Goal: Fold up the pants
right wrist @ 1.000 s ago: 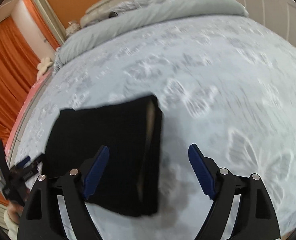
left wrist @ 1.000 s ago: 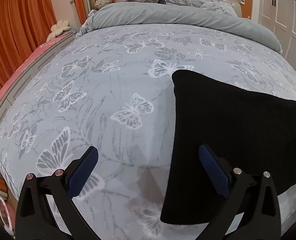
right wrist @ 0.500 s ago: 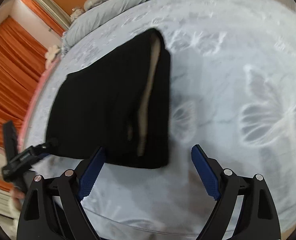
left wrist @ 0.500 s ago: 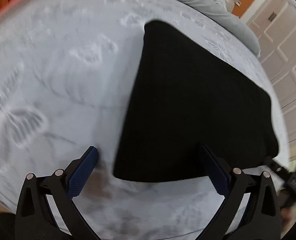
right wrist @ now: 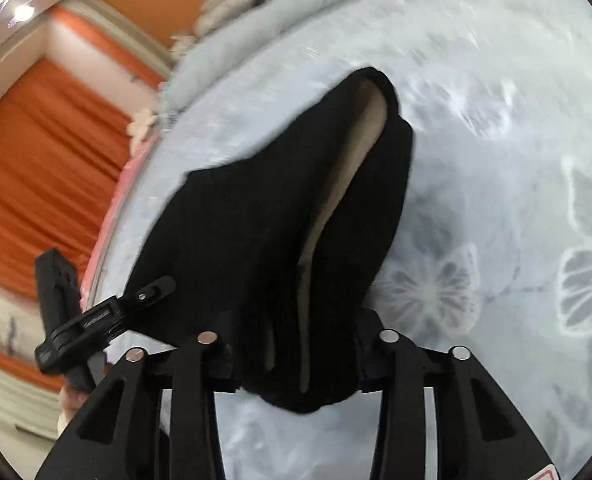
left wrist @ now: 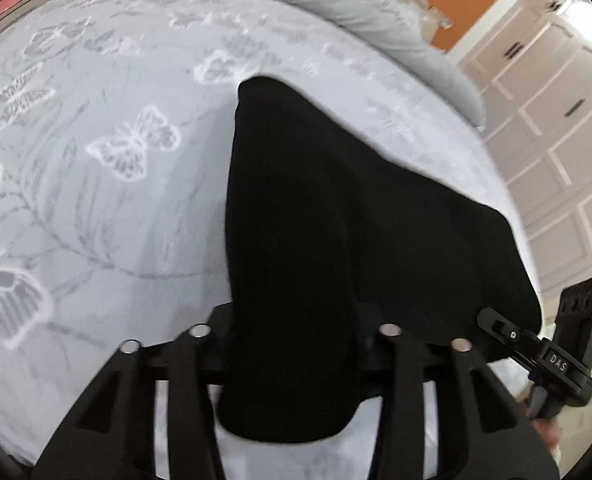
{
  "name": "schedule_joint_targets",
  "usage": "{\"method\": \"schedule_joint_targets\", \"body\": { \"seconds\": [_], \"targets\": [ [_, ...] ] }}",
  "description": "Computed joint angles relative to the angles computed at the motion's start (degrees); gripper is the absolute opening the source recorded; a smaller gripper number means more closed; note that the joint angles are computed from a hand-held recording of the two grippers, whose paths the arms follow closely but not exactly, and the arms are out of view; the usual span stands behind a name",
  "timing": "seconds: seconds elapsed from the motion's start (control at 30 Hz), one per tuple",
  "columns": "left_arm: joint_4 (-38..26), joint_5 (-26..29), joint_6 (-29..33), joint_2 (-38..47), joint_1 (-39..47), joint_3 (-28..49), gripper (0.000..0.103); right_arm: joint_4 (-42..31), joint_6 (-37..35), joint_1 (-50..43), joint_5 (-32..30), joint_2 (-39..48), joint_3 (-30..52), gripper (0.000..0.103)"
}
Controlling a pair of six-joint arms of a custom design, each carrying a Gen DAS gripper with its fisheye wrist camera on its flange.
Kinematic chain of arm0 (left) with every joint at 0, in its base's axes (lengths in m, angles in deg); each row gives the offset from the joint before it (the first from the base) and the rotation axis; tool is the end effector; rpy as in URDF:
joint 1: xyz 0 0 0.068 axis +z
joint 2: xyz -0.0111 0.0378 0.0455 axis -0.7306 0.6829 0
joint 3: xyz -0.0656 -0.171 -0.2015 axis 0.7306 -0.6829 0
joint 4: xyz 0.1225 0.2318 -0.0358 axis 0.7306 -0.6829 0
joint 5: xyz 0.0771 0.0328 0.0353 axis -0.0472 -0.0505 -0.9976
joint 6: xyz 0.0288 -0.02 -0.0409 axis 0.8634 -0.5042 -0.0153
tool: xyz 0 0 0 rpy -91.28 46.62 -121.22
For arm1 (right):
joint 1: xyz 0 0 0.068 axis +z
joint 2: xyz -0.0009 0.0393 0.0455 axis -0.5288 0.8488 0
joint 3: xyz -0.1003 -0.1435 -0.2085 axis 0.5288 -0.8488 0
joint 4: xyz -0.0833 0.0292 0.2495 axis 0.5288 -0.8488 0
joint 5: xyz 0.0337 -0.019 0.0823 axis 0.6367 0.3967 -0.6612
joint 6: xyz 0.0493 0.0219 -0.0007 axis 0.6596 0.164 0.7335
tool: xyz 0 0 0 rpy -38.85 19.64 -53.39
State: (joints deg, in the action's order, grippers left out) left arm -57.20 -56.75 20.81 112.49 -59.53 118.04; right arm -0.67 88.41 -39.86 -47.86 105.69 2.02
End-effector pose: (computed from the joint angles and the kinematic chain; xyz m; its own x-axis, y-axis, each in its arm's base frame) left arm 0.2068 -0.0590 0.2477 -0.8901 -0.1089 -0.4425 0.1177 0.8832 -0.4540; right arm 0.1774 -0.0038 0.2346 -0.8460 0.3254 -0.4224 0.0004 0.7925 0.6098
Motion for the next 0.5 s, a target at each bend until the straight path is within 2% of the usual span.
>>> {"method": "schedule_joint_targets", "body": {
  "seconds": [0.03, 0.1, 0.13, 0.17, 0.2, 0.23, 0.27, 0.33, 0.4, 0.47, 0.5],
  "targets": [
    [-4.08, 2.57, 1.42, -2.75, 1.63, 1.16, 0.034, -2.99, -1.20, -0.69, -1.31, -2.08, 0.72, 0.036],
    [-9.17, 4.13, 3.44, -5.87, 2.29, 1.83, 0.035, -10.17, -5.31, -2.98, -2.79, -5.87, 0.89, 0.037],
    [-11.42, 3.31, 4.31, -8.11, 1.34, 0.65, 0.038, -12.80, -7.47, -4.81, -3.35, -6.69, -0.62, 0.041],
    [-12.03, 1.53, 4.07, -9.53, -0.26, -1.42, 0.047, -13.91, -8.83, -5.62, -2.68, -6.60, -2.29, 0.050],
    [-10.90, -4.09, 2.46, -11.04, -4.18, -5.02, 0.055, -14.06, -9.47, -5.52, 0.98, -5.77, -4.98, 0.061],
    [-9.68, -7.72, 1.37, -11.84, -6.51, -7.25, 0.073, -13.63, -10.42, -8.27, -1.06, -5.48, -6.85, 0.063],
    [-8.46, -10.38, -0.68, -14.34, -7.74, -9.41, 0.080, -14.31, -10.72, -10.43, -3.34, -5.33, -6.54, 0.066],
    [-10.50, -15.37, -2.72, -15.71, -10.13, -7.35, 0.086, -15.47, -9.58, -8.08, 1.54, -7.34, -3.06, 0.075],
    [-11.52, -27.72, -3.61, -16.39, -17.04, -4.47, 0.087, -13.40, -6.29, -4.41, 8.37, -11.53, -2.91, 0.081],
    [-11.94, -36.13, -5.34, -15.78, -21.14, -2.76, 0.092, -13.22, -5.80, -3.71, 8.65, -10.06, -2.08, 0.081],
    [-11.67, -36.34, -4.81, -15.11, -21.11, -1.83, 0.092, -12.71, -5.33, -3.32, 8.29, -9.17, -1.49, 0.081]
  ]
}}
